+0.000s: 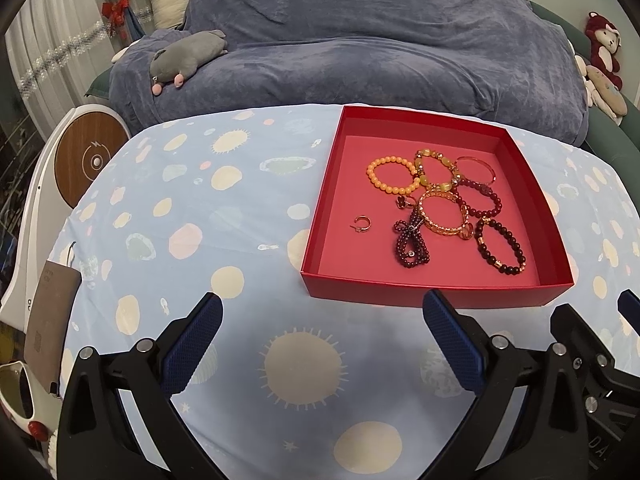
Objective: Organize jewelry
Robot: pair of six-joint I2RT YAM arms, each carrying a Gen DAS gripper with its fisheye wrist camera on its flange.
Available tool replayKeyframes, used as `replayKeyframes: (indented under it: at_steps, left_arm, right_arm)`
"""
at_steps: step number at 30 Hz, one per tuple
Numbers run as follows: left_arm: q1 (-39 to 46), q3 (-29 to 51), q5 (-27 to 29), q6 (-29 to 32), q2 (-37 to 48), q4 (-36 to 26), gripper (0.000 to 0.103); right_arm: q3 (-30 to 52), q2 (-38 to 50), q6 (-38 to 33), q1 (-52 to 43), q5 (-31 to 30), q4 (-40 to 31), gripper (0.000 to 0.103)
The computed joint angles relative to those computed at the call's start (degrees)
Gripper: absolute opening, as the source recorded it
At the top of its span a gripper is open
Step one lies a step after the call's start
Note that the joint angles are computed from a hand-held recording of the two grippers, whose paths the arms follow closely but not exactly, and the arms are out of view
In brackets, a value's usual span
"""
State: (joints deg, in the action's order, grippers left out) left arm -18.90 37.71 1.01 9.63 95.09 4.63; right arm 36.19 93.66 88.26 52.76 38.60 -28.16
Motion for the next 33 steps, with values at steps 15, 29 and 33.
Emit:
replayKeyframes:
  at_steps: [15,29,33]
  left_arm:
    - [-0.2,-0.17,-0.2,-0.03,-0.07,0.35,0.096]
    - [-0.7,-0.72,-1.06,0.06,-0.64,1.42,0.096]
    - [-0.55,-0.2,-0.65,0.32,-0.36,0.55,0.096]
  right_arm:
    - [-0.09,0.08,0.14,0.13,-0.02,0.09,0.096]
    - [-0.05,-0.07,-0.07,-0.02,-0.05,-0.05,0.096]
    - [-0.06,-0.01,0.19,0.06,-0.17,0.0,0.096]
